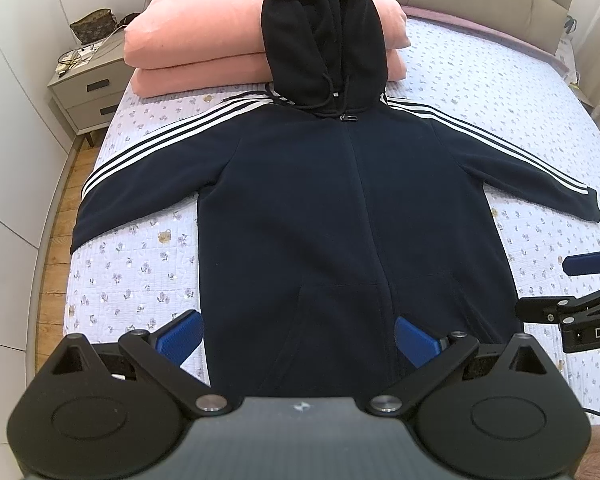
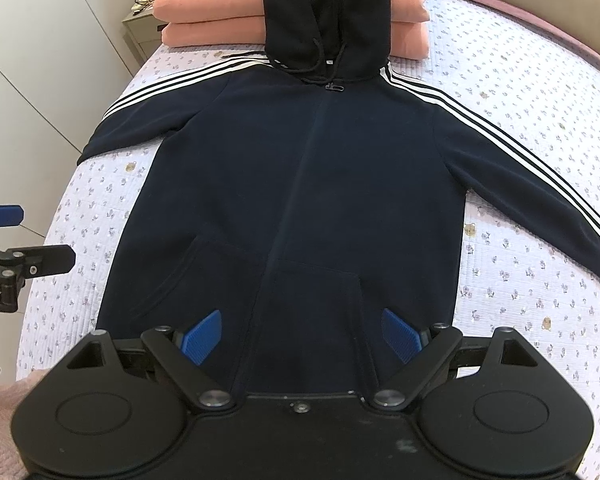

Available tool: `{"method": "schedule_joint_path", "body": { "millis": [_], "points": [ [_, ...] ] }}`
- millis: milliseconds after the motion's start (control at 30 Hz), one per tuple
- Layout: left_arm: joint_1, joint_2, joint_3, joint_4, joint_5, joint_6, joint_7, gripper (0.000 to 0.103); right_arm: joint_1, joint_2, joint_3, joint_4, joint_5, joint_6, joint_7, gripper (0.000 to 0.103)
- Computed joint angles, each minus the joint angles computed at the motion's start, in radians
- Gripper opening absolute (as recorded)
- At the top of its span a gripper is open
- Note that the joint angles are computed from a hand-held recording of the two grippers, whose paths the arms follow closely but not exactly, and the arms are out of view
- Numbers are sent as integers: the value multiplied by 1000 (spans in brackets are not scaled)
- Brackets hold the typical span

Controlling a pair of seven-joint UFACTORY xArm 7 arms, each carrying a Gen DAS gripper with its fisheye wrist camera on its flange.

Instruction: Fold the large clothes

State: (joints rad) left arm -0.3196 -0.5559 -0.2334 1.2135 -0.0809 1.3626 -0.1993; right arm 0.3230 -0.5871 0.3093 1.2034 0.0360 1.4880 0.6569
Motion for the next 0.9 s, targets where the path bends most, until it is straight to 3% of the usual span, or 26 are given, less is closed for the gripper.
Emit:
{"method": "schedule_joint_path", "body": {
  "millis": [900],
  "points": [
    [-9, 6, 5, -1, -20, 1, 19, 103, 1, 3, -2, 4, 1, -1, -1, 102]
  ]
}}
